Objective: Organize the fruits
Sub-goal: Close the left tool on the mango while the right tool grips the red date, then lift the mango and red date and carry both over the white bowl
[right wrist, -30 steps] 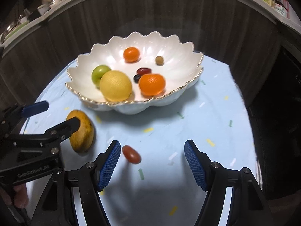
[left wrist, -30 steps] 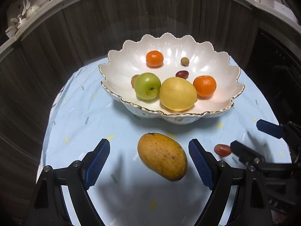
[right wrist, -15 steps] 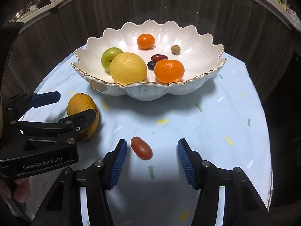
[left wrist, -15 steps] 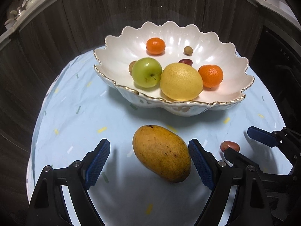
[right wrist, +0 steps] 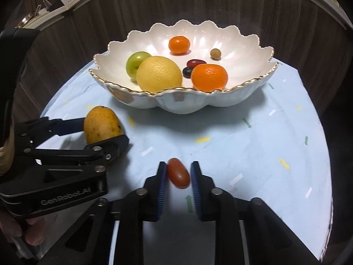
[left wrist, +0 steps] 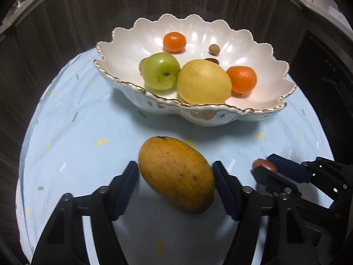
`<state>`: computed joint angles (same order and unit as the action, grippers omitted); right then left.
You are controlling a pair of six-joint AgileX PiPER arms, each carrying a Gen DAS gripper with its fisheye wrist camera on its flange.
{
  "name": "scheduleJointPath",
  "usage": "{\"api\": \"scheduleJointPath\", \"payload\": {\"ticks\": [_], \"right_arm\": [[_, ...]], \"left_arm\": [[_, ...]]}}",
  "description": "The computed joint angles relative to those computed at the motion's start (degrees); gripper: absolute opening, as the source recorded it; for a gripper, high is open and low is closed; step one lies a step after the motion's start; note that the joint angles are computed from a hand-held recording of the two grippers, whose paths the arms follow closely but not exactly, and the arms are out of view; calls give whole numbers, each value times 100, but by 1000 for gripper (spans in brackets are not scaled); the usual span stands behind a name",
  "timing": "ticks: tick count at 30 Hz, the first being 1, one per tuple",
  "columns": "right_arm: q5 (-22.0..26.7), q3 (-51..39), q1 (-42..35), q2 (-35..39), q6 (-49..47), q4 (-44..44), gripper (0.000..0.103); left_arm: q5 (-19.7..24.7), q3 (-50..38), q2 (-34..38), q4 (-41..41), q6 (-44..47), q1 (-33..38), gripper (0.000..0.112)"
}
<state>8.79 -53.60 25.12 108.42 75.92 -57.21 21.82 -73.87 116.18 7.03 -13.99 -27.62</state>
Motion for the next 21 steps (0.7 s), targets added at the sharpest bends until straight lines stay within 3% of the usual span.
{"api": "scheduleJointPath", "payload": {"ticks": [10, 21], "right_arm": [[-114, 70, -122, -81, -68, 191, 21], [-42, 233, -65, -331, 844, -635, 21]], "left_arm": [[-56, 136, -95, 302, -353, -54, 62], [-145, 420, -460, 502, -531, -40, 61]]}}
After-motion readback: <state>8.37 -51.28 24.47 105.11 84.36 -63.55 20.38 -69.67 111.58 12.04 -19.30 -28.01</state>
